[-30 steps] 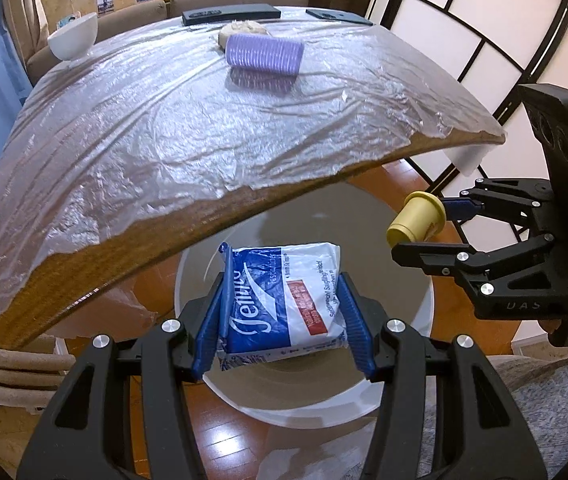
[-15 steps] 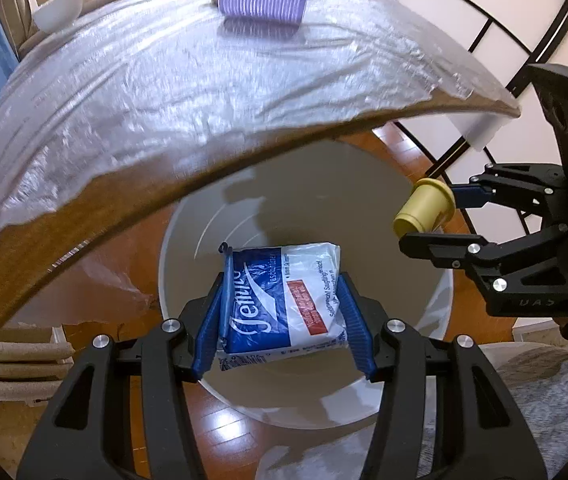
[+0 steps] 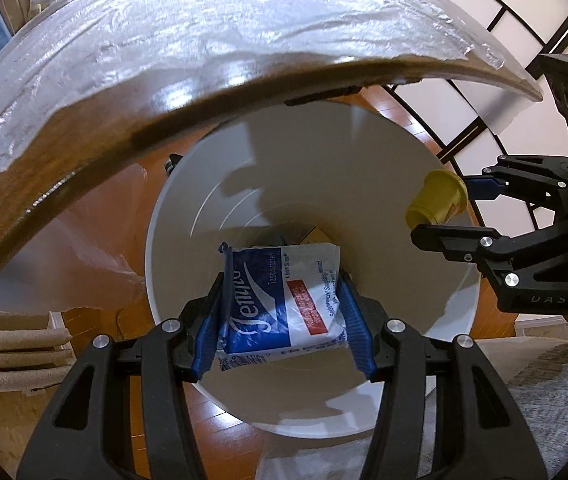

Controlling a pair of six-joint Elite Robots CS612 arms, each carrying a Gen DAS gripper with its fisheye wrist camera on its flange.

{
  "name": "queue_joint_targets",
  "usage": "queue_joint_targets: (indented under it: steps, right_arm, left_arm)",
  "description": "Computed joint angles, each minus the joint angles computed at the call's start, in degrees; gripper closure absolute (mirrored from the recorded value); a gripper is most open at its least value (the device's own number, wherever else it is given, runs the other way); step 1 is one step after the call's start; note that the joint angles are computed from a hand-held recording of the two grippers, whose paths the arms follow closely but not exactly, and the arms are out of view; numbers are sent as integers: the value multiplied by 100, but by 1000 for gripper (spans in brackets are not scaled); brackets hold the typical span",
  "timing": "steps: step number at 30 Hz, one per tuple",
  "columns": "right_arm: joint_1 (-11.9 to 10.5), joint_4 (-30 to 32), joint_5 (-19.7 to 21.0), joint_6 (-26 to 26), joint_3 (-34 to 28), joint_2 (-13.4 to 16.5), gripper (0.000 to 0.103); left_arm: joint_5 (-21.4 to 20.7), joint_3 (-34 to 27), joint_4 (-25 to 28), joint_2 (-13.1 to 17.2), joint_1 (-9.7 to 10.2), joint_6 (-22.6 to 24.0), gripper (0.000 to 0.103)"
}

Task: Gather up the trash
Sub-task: 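Carry the tissue pack and yellow cup over the bin with both grippers, then open both grippers to drop the tissue pack and yellow cup into the bin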

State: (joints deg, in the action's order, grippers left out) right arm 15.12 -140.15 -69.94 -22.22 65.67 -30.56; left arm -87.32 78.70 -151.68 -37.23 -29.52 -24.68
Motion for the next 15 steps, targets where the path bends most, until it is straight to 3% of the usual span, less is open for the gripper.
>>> queue_joint_targets:
  steps: [12, 13, 14, 15]
  right_arm:
    - [-18, 303, -68, -13, -176, 129, 55]
    - [-19, 270, -94, 37, -171, 130, 51]
    - [-18, 242, -102, 77, -169, 129, 38]
    - [-20, 168, -93, 112, -147, 122, 32]
  left_arm:
    - [-114, -201, 294, 86, 14, 69, 47]
    - [-138, -199, 298, 91, 22, 94, 39]
    - [-125, -209, 311, 98, 20, 90, 34]
    - [-85, -183, 274, 79, 13, 73, 28]
